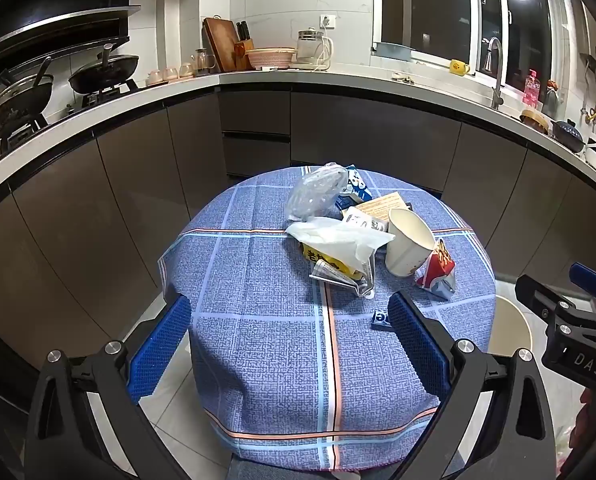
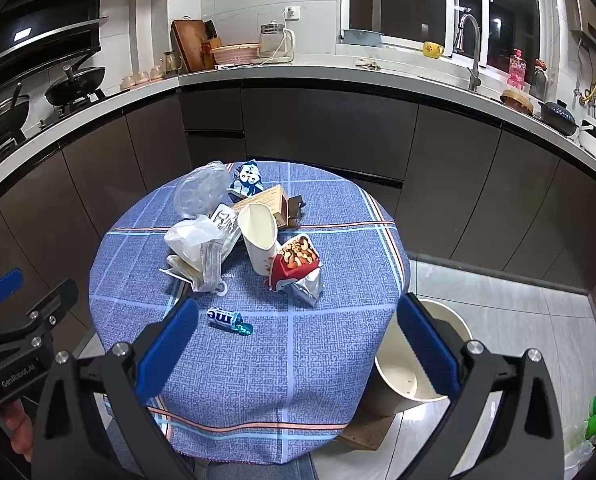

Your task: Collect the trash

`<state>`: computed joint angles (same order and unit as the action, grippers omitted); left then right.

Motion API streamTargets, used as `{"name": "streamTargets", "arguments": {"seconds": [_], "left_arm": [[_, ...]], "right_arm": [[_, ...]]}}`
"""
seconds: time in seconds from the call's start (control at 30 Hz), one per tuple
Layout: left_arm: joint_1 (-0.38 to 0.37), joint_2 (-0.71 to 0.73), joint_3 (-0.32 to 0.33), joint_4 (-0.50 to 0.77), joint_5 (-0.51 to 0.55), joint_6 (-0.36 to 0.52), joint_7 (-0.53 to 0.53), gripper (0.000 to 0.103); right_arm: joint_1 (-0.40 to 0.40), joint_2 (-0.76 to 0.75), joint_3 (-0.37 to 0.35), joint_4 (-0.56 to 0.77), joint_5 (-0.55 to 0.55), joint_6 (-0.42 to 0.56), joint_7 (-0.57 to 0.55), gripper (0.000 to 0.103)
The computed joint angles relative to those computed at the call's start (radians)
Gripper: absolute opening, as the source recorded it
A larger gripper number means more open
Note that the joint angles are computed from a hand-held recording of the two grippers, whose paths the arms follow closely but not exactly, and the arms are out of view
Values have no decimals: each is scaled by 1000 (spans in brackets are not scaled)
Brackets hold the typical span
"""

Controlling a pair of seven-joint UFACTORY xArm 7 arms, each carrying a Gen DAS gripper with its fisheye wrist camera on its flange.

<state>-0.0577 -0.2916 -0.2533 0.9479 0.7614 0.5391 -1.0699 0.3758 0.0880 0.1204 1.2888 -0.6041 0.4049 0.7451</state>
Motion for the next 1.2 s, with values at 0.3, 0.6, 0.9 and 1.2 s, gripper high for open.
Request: {"name": "streamTargets", "arguments": {"seconds": [0.3,0.6,0.9,1.2], "left_arm": [[-3,6,2,0,10,-2,-10,95],[-4,7,3,1,11,-2,-10,95],[-4,3,3,1,3,-1,-3,95],[-4,-2,4,1,-12,1,13,95]], "right_arm": [[-1,0,0,-1,4,-1,-3,100],[-1,-1,0,0,0,1,1,100],[-3,-3,0,-1,4,0,-3,100],[-4,-2,0,3,12,2,-13,100]]}}
